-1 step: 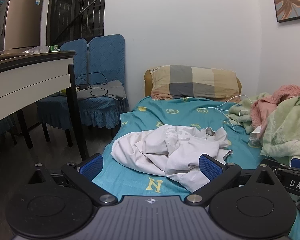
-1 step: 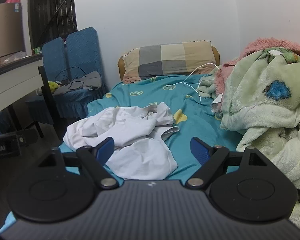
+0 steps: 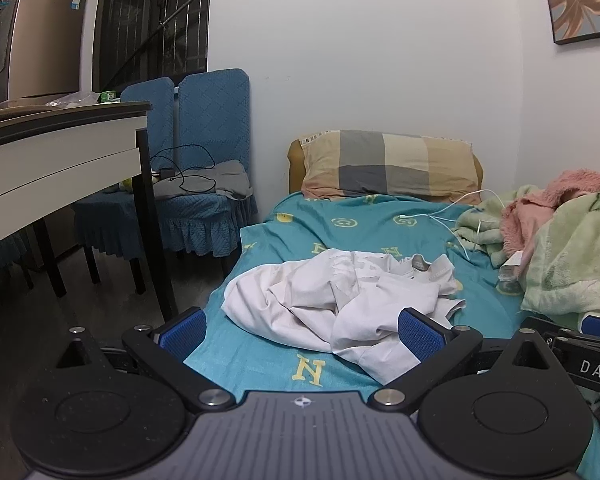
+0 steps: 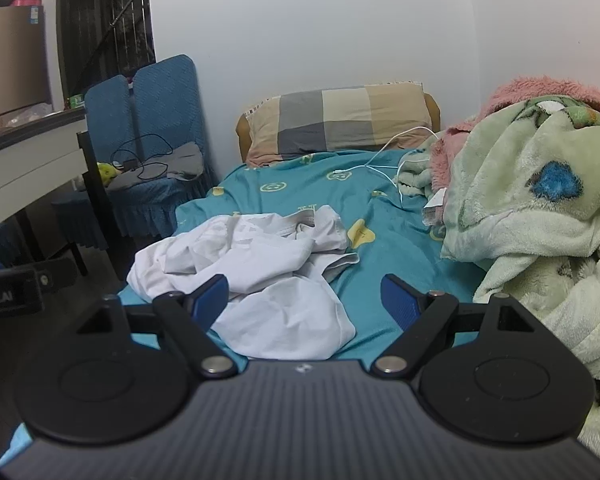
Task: Fold clothes
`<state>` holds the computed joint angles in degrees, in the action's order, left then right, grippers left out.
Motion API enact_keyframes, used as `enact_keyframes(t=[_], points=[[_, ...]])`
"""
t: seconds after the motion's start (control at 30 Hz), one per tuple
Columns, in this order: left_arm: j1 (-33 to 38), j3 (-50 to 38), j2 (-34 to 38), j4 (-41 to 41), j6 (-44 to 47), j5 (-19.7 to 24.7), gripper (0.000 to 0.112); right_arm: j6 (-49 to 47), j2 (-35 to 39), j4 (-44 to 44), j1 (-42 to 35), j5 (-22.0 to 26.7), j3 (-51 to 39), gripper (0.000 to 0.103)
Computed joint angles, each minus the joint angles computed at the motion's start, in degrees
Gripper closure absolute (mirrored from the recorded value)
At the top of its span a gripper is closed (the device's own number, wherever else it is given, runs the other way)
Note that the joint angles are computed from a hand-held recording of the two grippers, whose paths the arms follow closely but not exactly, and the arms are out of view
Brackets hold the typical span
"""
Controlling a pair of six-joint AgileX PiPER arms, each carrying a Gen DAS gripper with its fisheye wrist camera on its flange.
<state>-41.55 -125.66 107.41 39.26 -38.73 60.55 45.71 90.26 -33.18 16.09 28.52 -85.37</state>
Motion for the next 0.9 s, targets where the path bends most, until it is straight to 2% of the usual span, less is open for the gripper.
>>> enact_keyframes(t=[0.2, 0.4, 0.5, 0.9], points=[[0.55, 0.6, -0.13, -0.11, -0.45, -0.29, 0.009, 1.73, -0.49, -1.38, -0.45, -1.02, 1.28, 0.018], [1.54, 1.84, -0.33, -1.45, -0.66, -0.59, 0.009, 4.81, -0.39, -4.7, 1.19, 0.79, 0.46, 0.018], [2.05, 1.36, -0.07, -2.15, -0.82, -0.36, 0.009, 6.69, -1.73, -7.25, 1.39, 0.19, 2.42, 0.019], [2.25, 6.95, -2.78, 1.41, -5.99, -3.69, 0.009, 8.58, -3.7, -9.49, 1.41, -0.36, 4.45, 0.019]])
